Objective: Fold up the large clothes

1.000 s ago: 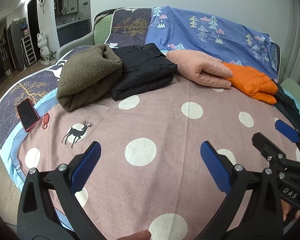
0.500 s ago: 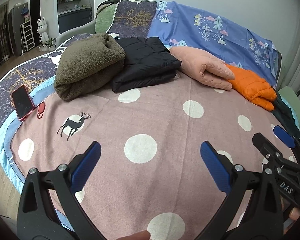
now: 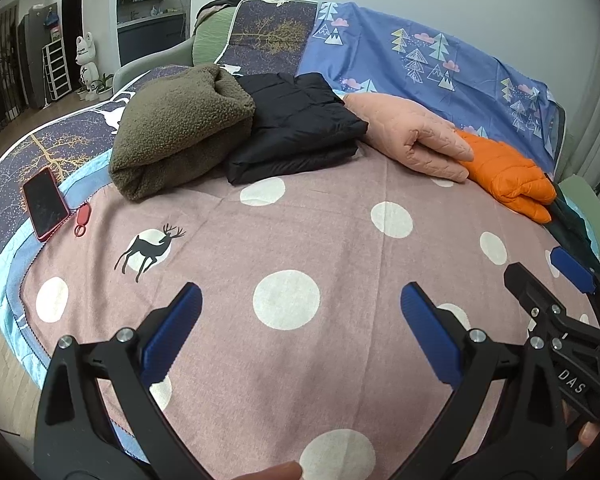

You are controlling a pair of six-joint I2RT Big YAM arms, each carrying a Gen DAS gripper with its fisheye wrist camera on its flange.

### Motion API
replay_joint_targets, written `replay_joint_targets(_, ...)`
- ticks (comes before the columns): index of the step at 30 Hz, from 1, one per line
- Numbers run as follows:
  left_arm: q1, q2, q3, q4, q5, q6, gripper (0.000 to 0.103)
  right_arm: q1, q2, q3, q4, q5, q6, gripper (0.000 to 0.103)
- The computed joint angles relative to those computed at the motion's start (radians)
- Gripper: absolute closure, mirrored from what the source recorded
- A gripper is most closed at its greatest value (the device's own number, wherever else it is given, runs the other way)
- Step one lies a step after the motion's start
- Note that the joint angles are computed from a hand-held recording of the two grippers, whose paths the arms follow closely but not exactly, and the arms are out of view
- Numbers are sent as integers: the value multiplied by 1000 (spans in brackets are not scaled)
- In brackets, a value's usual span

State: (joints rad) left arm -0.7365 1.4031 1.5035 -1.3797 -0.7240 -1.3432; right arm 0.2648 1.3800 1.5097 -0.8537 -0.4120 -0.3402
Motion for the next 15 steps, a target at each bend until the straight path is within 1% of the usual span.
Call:
replay_joint_targets(8,2,-7,-18,5,-4,-10,2,11,-2,-10,20,27,2,15)
replay_joint_targets(15,8,-8,-22,10,-3,0,2,8,-2,-14,28,32,13,14)
